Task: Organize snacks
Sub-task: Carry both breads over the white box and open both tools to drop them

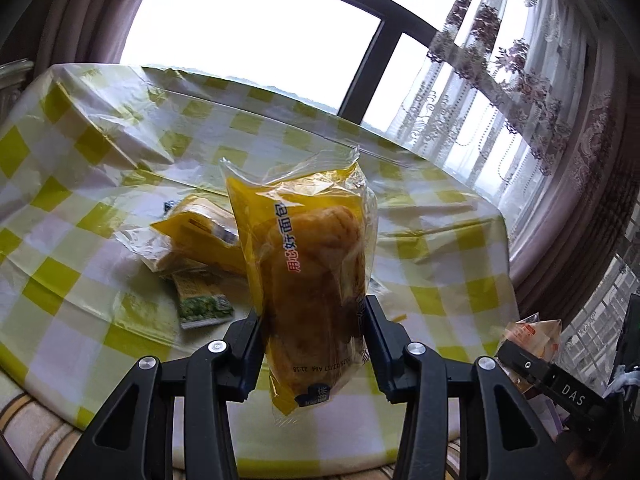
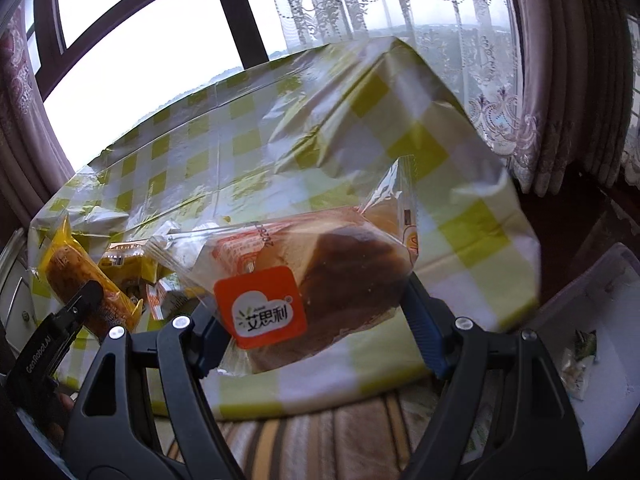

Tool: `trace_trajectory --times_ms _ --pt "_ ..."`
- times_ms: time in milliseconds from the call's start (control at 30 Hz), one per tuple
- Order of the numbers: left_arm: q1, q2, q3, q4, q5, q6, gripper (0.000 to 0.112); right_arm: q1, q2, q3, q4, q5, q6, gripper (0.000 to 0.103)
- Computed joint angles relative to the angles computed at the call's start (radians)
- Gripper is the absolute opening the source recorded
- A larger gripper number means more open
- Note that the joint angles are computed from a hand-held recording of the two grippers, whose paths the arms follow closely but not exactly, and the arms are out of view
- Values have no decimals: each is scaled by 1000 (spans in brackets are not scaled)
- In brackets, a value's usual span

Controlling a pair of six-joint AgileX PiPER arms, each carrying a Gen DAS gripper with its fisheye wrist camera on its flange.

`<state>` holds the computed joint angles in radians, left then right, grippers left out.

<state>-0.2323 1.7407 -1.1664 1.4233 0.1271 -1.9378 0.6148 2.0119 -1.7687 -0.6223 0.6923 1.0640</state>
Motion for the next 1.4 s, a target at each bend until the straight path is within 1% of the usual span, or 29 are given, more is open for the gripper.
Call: trace_trajectory --times_ms 133,200,300,333,433,600,667,700,833,1000,1133,1200,1400 --pt "-41 -6 -9 -100 14 108 46 -10 -63 92 -24 -19 28 79" --pt "-62 -4 -21 -191 18 205 46 -19 -96 143 -35 -29 47 79" --pt "-95 1 -46 -395 22 411 46 -37 -140 210 -39 -48 58 79" --pt "-102 2 -51 -437 23 454 46 -43 -149 223 -39 -54 58 79" --pt "-136 16 -84 -646 31 670 46 -66 -193 289 -46 -73 69 79" --pt "-197 46 -146 -840 63 887 46 -120 -272 418 -61 -114 106 79" --pt "-218 61 -176 -949 75 1001 46 -144 -295 457 -50 -129 103 79" --pt "-230 74 -197 -1028 85 1082 46 -155 -308 478 -51 -136 106 79" --pt "-264 113 -262 -1236 120 1300 46 -200 -350 553 -45 -156 111 79" --pt "-309 172 -359 -1401 181 1473 46 -261 -390 622 -27 -178 102 79" --pt "-340 244 -474 -1539 264 1610 46 -306 -420 674 -17 -194 95 79" --pt "-353 267 -504 -1578 291 1653 46 -328 -430 692 -9 -198 95 79" --pt "-397 342 -630 -1631 403 1766 47 -379 -465 730 4 -196 95 80"
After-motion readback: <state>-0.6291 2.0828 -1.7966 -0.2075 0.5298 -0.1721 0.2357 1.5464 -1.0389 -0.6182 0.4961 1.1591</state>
